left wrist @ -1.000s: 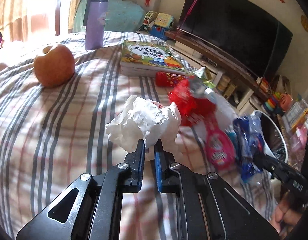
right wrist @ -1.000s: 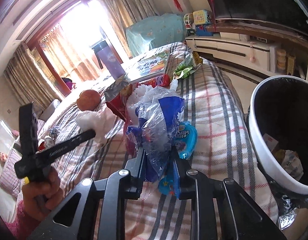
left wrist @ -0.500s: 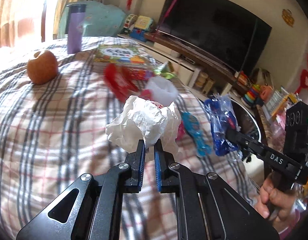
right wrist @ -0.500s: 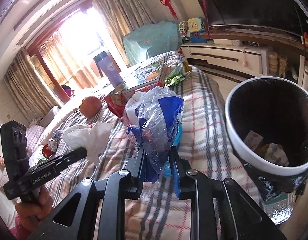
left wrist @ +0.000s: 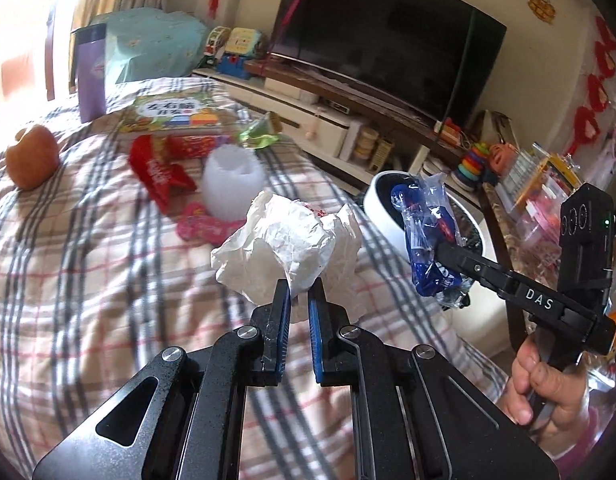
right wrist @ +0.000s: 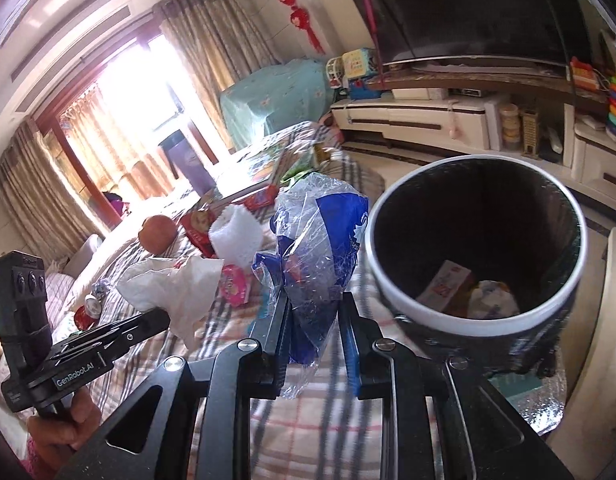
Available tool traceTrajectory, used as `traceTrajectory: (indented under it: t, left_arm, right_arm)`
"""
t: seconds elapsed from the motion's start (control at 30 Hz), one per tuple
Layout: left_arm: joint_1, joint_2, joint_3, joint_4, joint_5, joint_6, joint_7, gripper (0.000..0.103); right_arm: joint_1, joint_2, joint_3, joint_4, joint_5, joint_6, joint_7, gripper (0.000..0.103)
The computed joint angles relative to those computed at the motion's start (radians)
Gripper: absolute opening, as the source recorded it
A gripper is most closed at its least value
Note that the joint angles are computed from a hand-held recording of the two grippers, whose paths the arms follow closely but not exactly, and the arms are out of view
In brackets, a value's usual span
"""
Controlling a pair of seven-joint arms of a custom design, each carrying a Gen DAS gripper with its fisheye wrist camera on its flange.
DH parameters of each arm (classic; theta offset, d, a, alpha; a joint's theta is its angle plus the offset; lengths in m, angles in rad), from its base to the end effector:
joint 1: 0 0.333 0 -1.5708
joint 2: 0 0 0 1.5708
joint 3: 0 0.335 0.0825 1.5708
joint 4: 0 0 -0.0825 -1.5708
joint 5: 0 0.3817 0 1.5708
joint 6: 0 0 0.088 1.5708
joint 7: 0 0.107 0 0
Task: Collect trash
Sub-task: 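Carry the tissue and plastic bag in both tools over the bin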
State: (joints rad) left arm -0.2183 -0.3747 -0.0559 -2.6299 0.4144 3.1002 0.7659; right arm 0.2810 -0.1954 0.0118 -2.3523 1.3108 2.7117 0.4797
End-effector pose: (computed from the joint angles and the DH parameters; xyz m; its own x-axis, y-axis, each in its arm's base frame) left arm 0.4105 -0.1519 0.4859 0.0056 -0.9665 0.2565 -0.6827 -0.1912 -0.7052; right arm 0.4848 0.1106 0.4688 0.4278 -0.8099 -0.4013 -0.7153 -0.0319 -0.6981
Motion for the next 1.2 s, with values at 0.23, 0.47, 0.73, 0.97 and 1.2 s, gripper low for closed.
traceTrajectory:
  t: [0.23, 0.47, 0.73, 0.97, 1.2]
  left_arm:
    - [-0.041, 0.053, -0.005, 0.057, -0.019, -0.008, 0.029, 0.008]
    - [-0.075, 0.103, -0.011, 0.111, -0.05, -0.016, 0.072, 0.008]
    - [-0.101, 0.164, -0.02, 0.175, -0.107, -0.029, 0.141, 0.008]
    - [-0.094, 0.201, -0.043, 0.218, -0.141, -0.038, 0.18, 0.008]
    - [-0.077, 0.245, -0.073, 0.27, -0.152, -0.044, 0.206, 0.008]
  right_arm:
    - [-0.022, -0.006, -0.018, -0.006, 0.006, 0.009, 0.003, 0.023]
    - [-0.045, -0.005, -0.032, -0.007, 0.02, 0.014, -0.003, 0.023]
    - [-0.066, -0.002, -0.041, -0.007, 0.024, 0.022, 0.001, 0.023]
    - [-0.079, 0.006, -0.044, 0.0, 0.022, 0.031, 0.003, 0.023]
    - [-0.092, 0.018, -0.049, 0.014, 0.01, 0.043, 0.007, 0.023]
